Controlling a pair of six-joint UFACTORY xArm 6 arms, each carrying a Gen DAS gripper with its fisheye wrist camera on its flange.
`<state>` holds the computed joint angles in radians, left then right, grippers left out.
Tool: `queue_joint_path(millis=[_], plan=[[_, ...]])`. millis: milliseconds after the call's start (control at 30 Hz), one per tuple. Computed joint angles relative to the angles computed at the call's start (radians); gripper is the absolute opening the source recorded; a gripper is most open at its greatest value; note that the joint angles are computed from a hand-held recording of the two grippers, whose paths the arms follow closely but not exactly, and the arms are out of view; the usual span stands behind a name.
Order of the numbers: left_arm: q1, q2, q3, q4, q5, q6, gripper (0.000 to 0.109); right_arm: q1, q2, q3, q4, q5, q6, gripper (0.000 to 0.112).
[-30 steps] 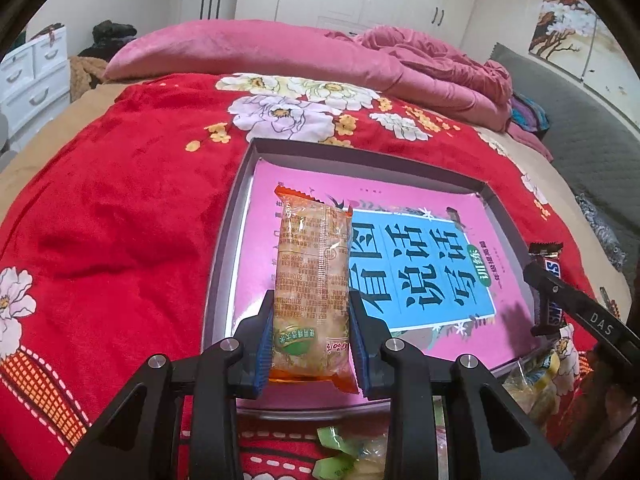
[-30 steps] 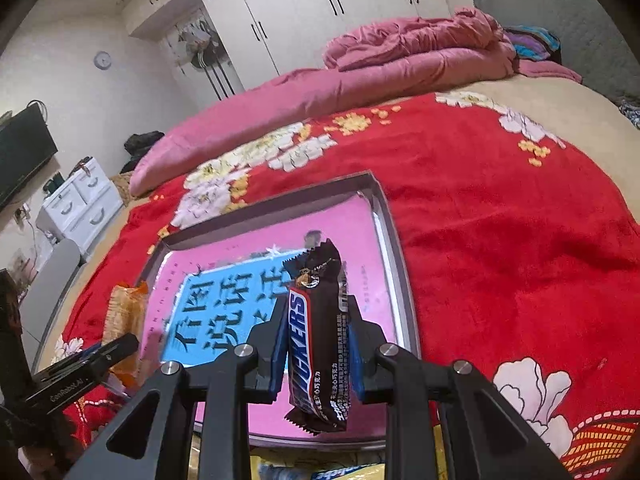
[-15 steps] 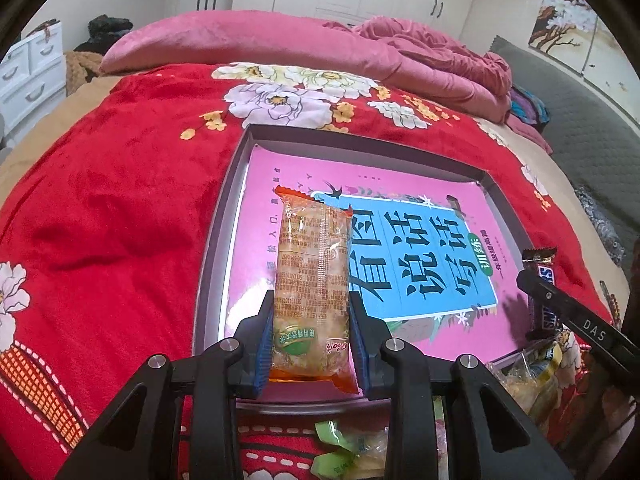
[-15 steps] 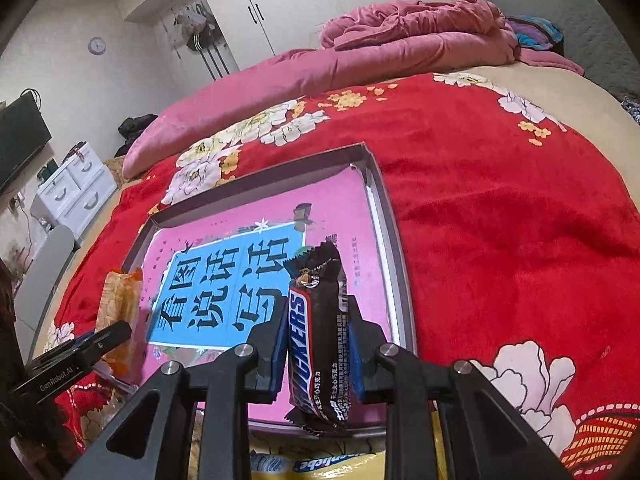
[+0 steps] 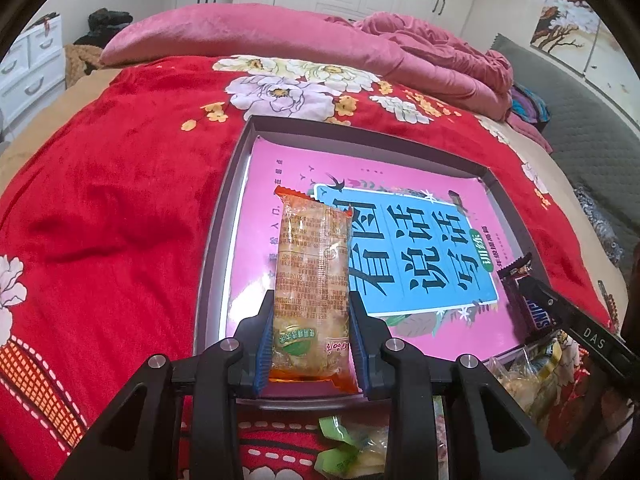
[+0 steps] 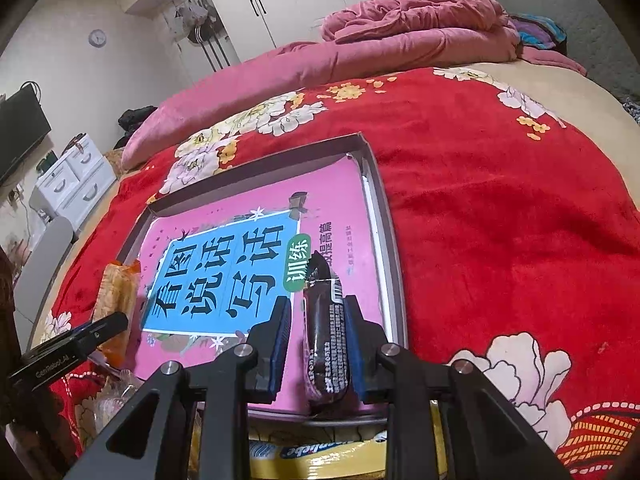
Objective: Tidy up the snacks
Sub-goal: 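Lift the biscuit pack and Snickers bar and carry both over the tray, then lower both snacks onto the pink book and open both tools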
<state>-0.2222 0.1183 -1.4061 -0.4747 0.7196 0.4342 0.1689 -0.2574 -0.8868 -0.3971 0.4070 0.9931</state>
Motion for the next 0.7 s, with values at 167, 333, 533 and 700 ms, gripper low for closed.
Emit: queue_joint_path(millis=[167, 333, 533, 700], plan=[[0.005, 0.006, -0.009, -0.001, 0.015, -0.003, 0.034, -0.001, -0.012, 0.007, 0.004, 0.004, -0.009, 0.027], [0.009, 0.009, -0.013, -0.003, 0.024, -0.008, 0.035, -0.002, -0.023, 0.014, 0.005, 0.001, -0.008, 0.028], [0.011, 0.008, -0.014, -0.007, 0.026, -0.004, 0.037, 0.000, -0.026, 0.012, -0.011, 0.010, 0.000, 0.028], [0.015, 0.002, -0.010, -0.021, 0.024, 0.006, 0.045, -0.003, -0.038, 0.020, -0.017, 0.005, 0.005, 0.032]])
